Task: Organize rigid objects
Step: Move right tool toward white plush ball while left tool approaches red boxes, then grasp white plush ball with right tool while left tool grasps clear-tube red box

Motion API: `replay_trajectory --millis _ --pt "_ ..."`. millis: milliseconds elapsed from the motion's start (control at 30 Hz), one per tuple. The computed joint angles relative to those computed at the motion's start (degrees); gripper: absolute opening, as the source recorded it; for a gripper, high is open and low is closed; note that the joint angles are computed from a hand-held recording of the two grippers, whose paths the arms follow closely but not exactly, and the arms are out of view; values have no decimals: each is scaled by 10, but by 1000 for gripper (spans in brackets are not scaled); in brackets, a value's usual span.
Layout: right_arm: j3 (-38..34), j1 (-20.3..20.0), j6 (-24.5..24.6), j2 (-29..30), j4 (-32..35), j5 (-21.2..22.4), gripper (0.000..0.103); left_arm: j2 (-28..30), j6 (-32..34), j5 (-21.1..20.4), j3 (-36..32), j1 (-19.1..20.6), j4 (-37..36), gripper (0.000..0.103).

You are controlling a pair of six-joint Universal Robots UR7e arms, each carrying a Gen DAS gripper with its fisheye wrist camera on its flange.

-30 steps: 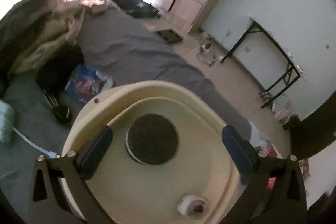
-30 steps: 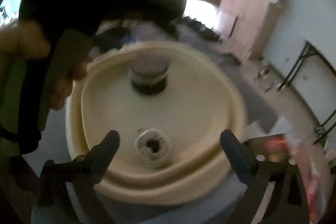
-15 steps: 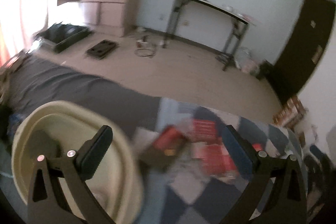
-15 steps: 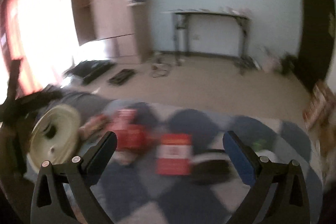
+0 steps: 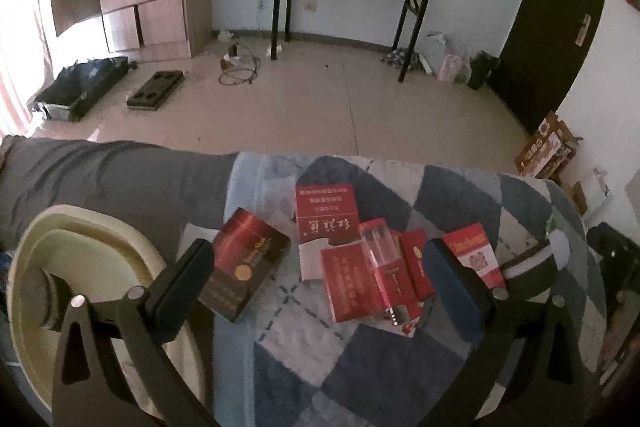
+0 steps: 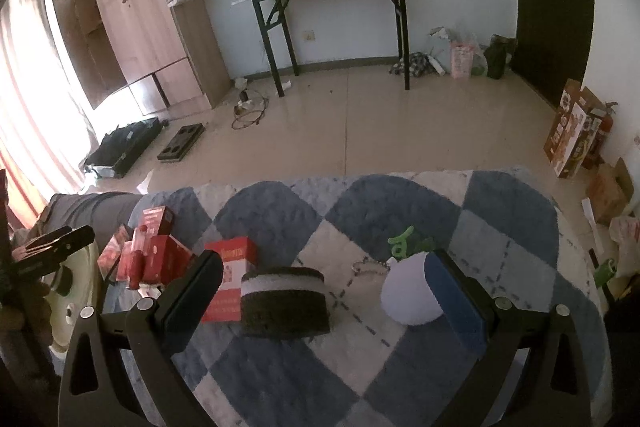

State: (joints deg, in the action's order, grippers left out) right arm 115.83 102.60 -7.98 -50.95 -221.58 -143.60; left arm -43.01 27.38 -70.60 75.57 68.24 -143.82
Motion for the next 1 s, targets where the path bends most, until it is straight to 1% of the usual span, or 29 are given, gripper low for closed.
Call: replay_trajectory --millis 33,67,133,167,200,233,300,400,433,467,500,533,567,600,633,667,733,833,900,933,1000 --pt "4 -4 8 -6 9 10 103 5 -4 -5 -3 0 6 103" --pt "5 -22 10 -4 9 37 103 12 -11 -12 -13 3 23 103" --pt "20 -41 39 -22 38 84 103 24 -22 -2 -24 3 37 103" --pt "23 -46 48 -25 46 90 103 30 -26 6 -27 2 39 103" --pt "23 -50 54 -25 47 88 103 35 -32 15 -28 1 42 103" --pt "23 -53 59 -28 46 78 103 37 -35 20 -29 0 49 103" --pt "27 -58 63 -32 41 64 103 37 -36 15 -28 -1 61 103" --pt "41 -68 60 -44 14 56 103 28 -26 4 -4 -7 35 101" --pt "44 -70 54 -45 2 56 102 28 -25 3 -4 -8 40 98" --pt "48 -73 48 -48 -7 53 102 27 -23 -1 -4 -9 56 92" --pt "54 -79 54 -55 -6 51 101 30 -20 -2 -9 -10 67 89" --pt "58 -84 64 -61 2 51 101 31 -15 1 -7 -12 70 83" --pt "61 -89 71 -65 7 54 98 33 -12 7 -5 -14 66 80" --pt "63 -94 76 -69 15 56 93 35 -11 12 0 -16 54 78" --pt "64 -101 84 -73 36 56 90 38 -11 16 2 -17 48 72" --pt "59 -101 91 -72 58 52 86 41 -13 16 -2 -17 59 67" --pt "52 -104 96 -72 90 47 83 43 -6 8 -5 -16 69 65" --pt "40 -111 99 -69 123 43 83 42 2 3 -3 -15 68 57" --pt "32 -116 99 -65 138 35 82 42 8 2 -4 -16 70 57" --pt "29 -118 97 -63 145 30 80 42 10 0 -4 -16 71 56" --pt "19 -119 91 -56 156 12 73 41 11 -3 -6 -15 75 56"
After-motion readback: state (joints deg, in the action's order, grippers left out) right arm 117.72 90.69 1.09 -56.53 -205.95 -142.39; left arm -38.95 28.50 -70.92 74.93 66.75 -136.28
